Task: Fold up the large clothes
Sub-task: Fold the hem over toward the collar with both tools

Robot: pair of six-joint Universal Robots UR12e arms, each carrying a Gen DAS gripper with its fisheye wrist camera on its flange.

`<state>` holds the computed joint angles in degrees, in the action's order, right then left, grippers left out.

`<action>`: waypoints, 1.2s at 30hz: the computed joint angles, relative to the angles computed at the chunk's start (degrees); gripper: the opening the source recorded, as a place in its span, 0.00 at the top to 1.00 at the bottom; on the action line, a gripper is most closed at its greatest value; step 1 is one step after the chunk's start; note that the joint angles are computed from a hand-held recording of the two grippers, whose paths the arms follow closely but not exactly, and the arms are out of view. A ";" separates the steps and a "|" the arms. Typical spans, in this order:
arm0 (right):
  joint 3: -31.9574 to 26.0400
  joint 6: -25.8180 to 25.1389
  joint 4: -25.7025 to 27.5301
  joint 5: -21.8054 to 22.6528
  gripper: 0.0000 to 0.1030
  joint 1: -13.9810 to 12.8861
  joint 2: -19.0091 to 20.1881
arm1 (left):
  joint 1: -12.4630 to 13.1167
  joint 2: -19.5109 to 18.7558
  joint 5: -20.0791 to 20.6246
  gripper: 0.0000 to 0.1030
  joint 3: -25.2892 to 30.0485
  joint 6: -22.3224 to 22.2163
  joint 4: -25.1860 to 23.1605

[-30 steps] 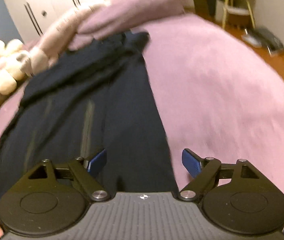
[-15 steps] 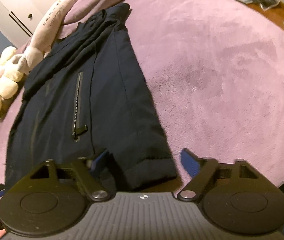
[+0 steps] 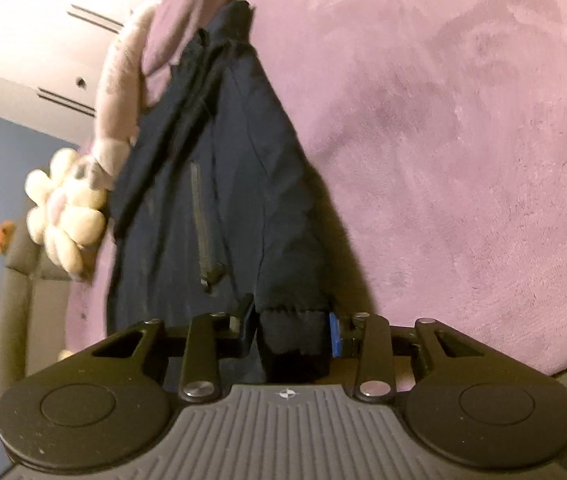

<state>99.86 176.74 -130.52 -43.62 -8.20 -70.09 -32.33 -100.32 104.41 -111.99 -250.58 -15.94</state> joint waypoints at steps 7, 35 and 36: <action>-1.33 -3.25 2.79 -1.04 0.65 0.99 0.36 | 1.83 0.21 -7.20 0.35 -0.66 2.24 0.55; -16.27 5.87 -12.61 7.99 0.84 6.59 9.87 | 6.72 -0.88 -3.22 0.49 2.99 -1.62 -1.99; -16.47 6.12 -12.79 7.79 0.84 6.56 9.97 | 6.62 -0.31 -3.70 0.47 2.03 -3.93 -2.76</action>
